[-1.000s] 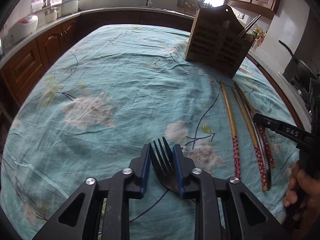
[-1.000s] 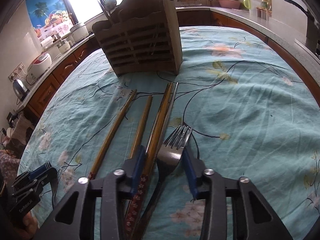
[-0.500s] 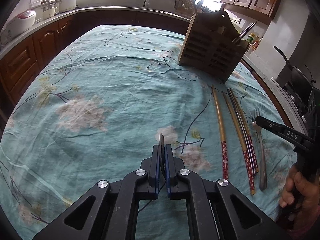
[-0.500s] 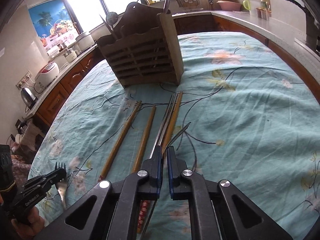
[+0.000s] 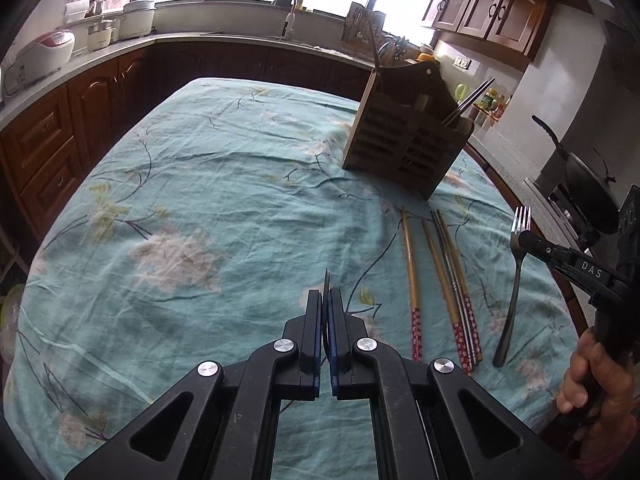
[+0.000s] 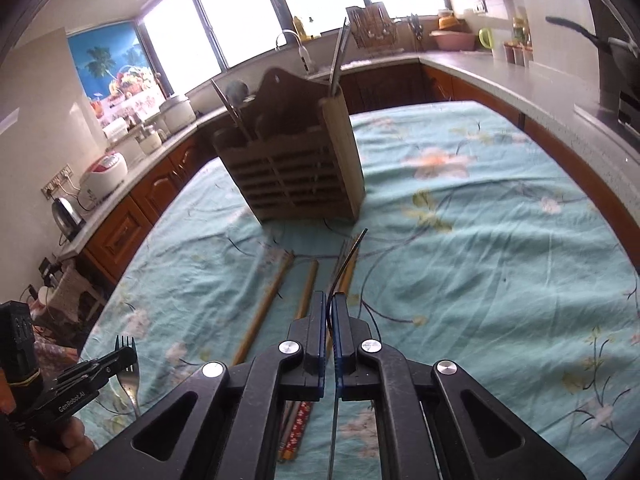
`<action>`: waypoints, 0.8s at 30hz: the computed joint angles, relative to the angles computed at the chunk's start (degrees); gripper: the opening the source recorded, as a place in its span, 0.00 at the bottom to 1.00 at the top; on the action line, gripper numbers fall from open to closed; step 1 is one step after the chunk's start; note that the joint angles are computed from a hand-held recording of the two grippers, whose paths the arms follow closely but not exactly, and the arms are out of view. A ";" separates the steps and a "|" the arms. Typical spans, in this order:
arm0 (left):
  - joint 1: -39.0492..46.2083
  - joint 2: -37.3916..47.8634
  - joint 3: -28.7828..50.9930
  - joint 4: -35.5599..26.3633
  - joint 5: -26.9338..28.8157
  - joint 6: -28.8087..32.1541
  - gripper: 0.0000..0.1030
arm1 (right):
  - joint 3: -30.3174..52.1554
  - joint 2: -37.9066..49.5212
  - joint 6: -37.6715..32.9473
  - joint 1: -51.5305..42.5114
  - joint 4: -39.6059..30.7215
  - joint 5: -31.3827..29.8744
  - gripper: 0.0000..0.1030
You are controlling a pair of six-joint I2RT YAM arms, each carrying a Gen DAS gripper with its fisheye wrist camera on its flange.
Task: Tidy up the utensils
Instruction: 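Lift the fork and metal chopstick and carry both over the wooden holder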
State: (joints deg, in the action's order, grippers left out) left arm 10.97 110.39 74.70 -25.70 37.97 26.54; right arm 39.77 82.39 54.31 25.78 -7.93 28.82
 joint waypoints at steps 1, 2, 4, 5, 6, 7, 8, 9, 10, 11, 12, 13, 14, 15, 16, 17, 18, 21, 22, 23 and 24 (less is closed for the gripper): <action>0.28 -0.33 0.15 -0.46 0.34 0.14 0.01 | 0.07 -0.53 0.00 0.24 -0.30 0.36 0.03; 0.57 -0.76 0.22 -0.88 0.75 0.28 0.01 | 0.23 -1.07 0.01 0.47 -0.73 0.80 0.03; 1.16 -1.89 0.06 -1.51 1.56 0.70 0.01 | 0.34 -2.31 -0.23 0.65 -1.16 1.28 0.03; 1.45 -2.64 -0.18 -1.70 1.96 0.95 0.01 | 0.41 -2.84 -0.29 0.89 -1.50 1.75 0.03; 1.64 -3.05 -0.20 -1.92 2.24 1.15 0.01 | 0.60 -3.32 -0.40 1.09 -1.94 2.23 0.03; 1.85 -3.30 -0.02 -2.31 2.55 1.42 0.01 | 0.66 -3.90 -0.51 1.27 -2.24 2.57 0.02; 2.02 -3.87 -0.11 -2.59 2.93 1.58 0.01 | 0.70 -4.43 -0.54 1.47 -2.50 2.88 0.02; 2.14 -4.25 -0.20 -2.66 3.18 1.67 0.01 | 0.87 -4.63 -0.44 1.84 -2.82 3.30 0.02; 2.25 -4.66 -0.30 -2.73 3.42 1.70 0.01 | 1.04 -4.96 -0.46 2.08 -3.15 3.72 0.02; 2.45 -5.13 -0.39 -2.87 3.83 1.76 0.01 | 1.10 -5.36 -0.52 2.27 -3.34 4.03 0.02; 2.57 -5.46 -0.44 -2.92 4.11 1.79 0.01 | 1.17 -5.73 -0.55 2.47 -3.49 4.30 0.02; 2.71 -5.82 -0.47 -2.97 4.44 1.79 0.01 | 1.23 -6.07 -0.51 2.71 -3.72 4.62 0.02; 2.78 -5.95 -0.43 -2.93 4.64 1.74 0.01 | 1.49 -6.25 -0.51 3.00 -4.12 5.07 0.02; 2.87 -6.30 -0.53 -2.79 4.90 1.63 0.01 | 1.76 -6.55 -0.68 3.24 -4.44 5.52 0.02; 2.94 -6.55 -0.54 -2.68 5.11 1.54 0.01 | 1.81 -7.07 -0.71 3.49 -4.71 5.88 0.02; 3.05 -6.70 -0.41 -2.61 5.36 1.35 0.01 | 2.01 -7.45 -0.88 3.67 -4.98 6.27 0.02; 3.17 -6.88 -0.27 -2.48 5.70 1.07 0.01 | 2.31 -7.71 -1.07 3.78 -5.29 6.71 0.02; 3.39 -7.43 0.13 -1.69 6.54 -0.24 0.01 | 2.77 -8.79 -1.73 4.07 -5.52 7.63 0.02; 3.46 -7.45 0.31 -1.35 6.76 -0.63 0.01 | 2.88 -9.03 -1.94 4.16 -5.60 7.99 0.02; 3.52 -7.54 0.50 -1.00 7.00 -1.15 0.01 | 2.98 -9.39 -2.11 4.30 -5.65 8.36 0.02; 3.57 -7.63 0.67 -0.56 7.20 -1.72 0.01 | 3.04 -9.75 -2.38 4.27 -5.53 8.62 0.02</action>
